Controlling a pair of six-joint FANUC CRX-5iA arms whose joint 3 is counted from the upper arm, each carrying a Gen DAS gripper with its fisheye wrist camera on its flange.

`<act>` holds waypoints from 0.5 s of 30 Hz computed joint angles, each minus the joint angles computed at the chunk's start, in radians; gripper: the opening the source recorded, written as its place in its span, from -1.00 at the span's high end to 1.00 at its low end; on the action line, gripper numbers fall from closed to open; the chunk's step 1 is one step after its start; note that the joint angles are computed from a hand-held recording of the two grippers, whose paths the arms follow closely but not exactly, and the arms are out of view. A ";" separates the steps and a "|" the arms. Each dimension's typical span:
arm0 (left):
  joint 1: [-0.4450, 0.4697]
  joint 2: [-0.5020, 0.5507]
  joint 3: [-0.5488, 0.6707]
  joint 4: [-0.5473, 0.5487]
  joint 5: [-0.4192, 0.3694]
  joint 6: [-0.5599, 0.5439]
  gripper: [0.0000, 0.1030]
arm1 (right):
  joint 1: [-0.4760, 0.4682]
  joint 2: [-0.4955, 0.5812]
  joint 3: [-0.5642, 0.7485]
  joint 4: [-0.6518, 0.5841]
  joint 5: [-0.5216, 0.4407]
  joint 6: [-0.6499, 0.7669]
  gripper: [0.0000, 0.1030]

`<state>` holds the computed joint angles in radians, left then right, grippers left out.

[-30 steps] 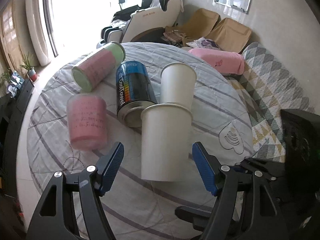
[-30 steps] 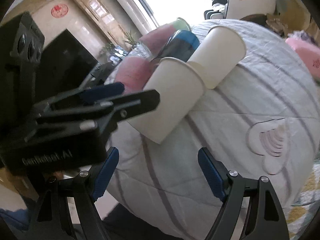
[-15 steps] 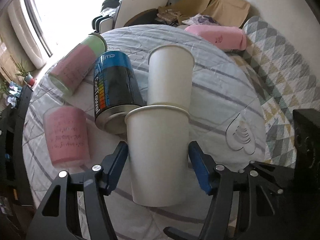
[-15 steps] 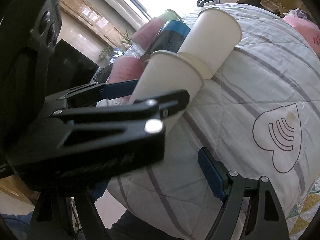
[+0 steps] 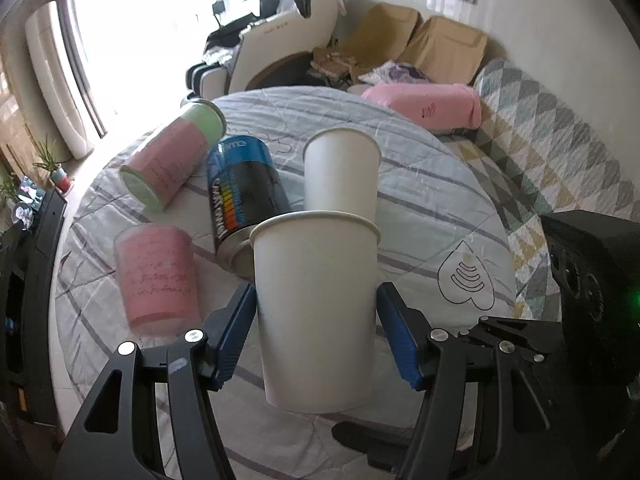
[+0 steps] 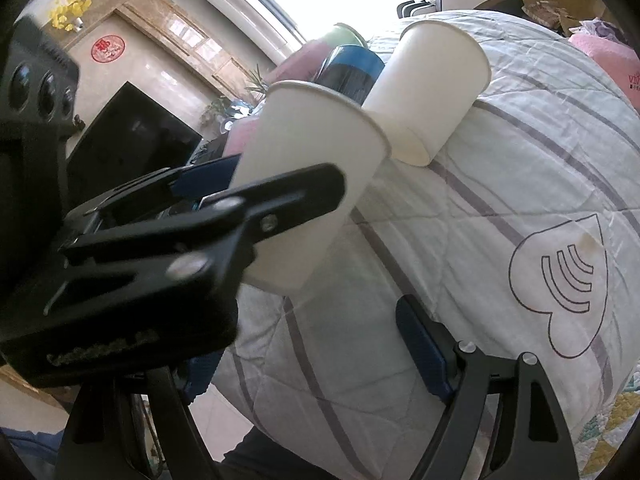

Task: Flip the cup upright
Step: 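Rotate the held white cup with the left gripper so its opening faces up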

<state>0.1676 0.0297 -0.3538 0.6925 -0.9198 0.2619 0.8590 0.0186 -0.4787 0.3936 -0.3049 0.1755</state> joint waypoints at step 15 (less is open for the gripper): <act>0.038 -0.053 -0.182 0.339 0.094 -0.265 -0.24 | -0.013 0.028 -0.046 0.300 0.036 -0.261 -0.61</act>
<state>0.2058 -0.0229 -0.5357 1.0320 -0.8262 -0.0032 0.8460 0.0464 -0.5247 0.6935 -0.2687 -0.0851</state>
